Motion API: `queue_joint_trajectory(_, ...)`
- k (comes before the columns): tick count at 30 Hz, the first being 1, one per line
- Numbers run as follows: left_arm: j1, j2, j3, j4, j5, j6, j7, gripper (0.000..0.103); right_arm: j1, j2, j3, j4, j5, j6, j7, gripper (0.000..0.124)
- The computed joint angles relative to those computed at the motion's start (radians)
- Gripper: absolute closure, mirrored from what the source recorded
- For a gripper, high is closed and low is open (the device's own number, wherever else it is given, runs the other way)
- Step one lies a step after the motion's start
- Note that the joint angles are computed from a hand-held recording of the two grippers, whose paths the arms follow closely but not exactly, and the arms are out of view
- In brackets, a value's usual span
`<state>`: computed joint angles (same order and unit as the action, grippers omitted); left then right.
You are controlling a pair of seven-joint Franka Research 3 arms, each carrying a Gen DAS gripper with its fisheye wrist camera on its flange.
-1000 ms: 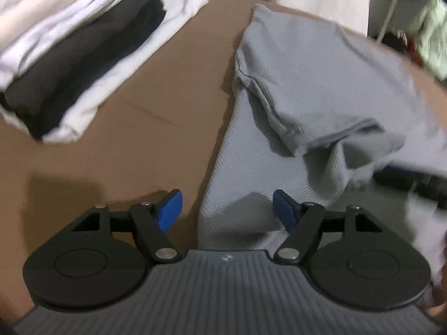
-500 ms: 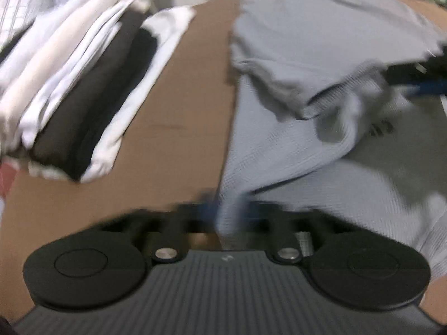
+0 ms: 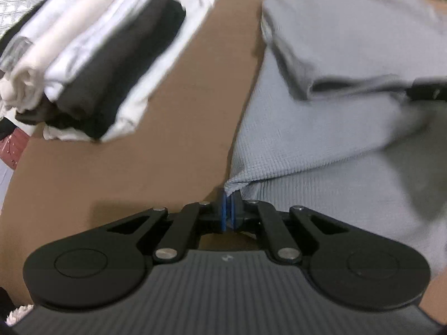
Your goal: Fold clothes
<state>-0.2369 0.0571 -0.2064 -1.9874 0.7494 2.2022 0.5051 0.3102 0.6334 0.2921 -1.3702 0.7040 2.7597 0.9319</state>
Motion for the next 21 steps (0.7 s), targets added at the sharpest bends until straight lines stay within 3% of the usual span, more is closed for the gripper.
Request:
queue_joint_trajectory(2,0.010,-0.034,0.005,-0.016,-0.035,0.033,-0.003,0.097,0.009,-0.022,-0.007,-0.026,-0.019,0.025,-0.021,0.089)
queue_joint_trajectory(3,0.021,-0.074,0.011,-0.047,-0.056,0.086,-0.011,0.097,0.016,-0.032,-0.013,-0.035,-0.033,0.040,-0.030,0.083)
queue_joint_trajectory(4,0.037,-0.135,0.023,-0.105,-0.101,0.193,0.000,0.091,0.023,-0.041,-0.018,-0.043,-0.049,0.055,-0.040,0.075)
queue_joint_trajectory(5,0.049,-0.179,0.036,-0.155,-0.156,0.299,0.051,0.070,0.046,-0.047,-0.042,-0.047,-0.083,0.086,-0.030,0.072)
queue_joint_trajectory(6,0.054,-0.218,0.053,-0.203,-0.222,0.401,0.111,0.059,0.061,-0.046,-0.056,-0.042,-0.113,0.101,-0.025,0.071)
queue_joint_trajectory(7,0.089,-0.250,0.034,-0.241,-0.224,0.484,0.101,0.052,0.066,-0.040,-0.058,-0.029,-0.138,0.099,-0.029,0.071)
queue_joint_trajectory(9,0.109,-0.259,0.041,-0.251,-0.212,0.558,0.084,0.052,0.073,-0.018,-0.057,0.014,-0.185,0.073,-0.043,0.071)
queue_joint_trajectory(10,0.103,-0.245,0.062,-0.236,-0.279,0.584,0.144,0.053,0.077,-0.002,-0.055,0.043,-0.206,0.049,-0.052,0.071)
queue_joint_trajectory(12,0.091,-0.209,0.092,-0.196,-0.438,0.594,0.295,0.054,0.099,0.032,-0.065,0.103,-0.267,-0.008,-0.083,0.071)
queue_joint_trajectory(14,0.077,-0.160,0.118,-0.131,-0.566,0.546,0.439,0.054,0.123,0.071,-0.076,0.176,-0.325,-0.073,-0.118,0.071)
queue_joint_trajectory(15,0.096,-0.139,0.109,-0.117,-0.559,0.557,0.432,0.054,0.149,0.093,-0.100,0.221,-0.372,-0.119,-0.123,0.071)
queue_joint_trajectory(18,0.130,-0.086,0.088,-0.134,-0.593,0.609,0.375,0.060,0.203,0.141,-0.142,0.283,-0.460,-0.122,-0.141,0.070)
queue_joint_trajectory(21,0.147,-0.062,0.073,-0.149,-0.601,0.522,0.303,0.065,0.253,0.248,-0.188,0.436,-0.540,-0.147,-0.124,0.074)
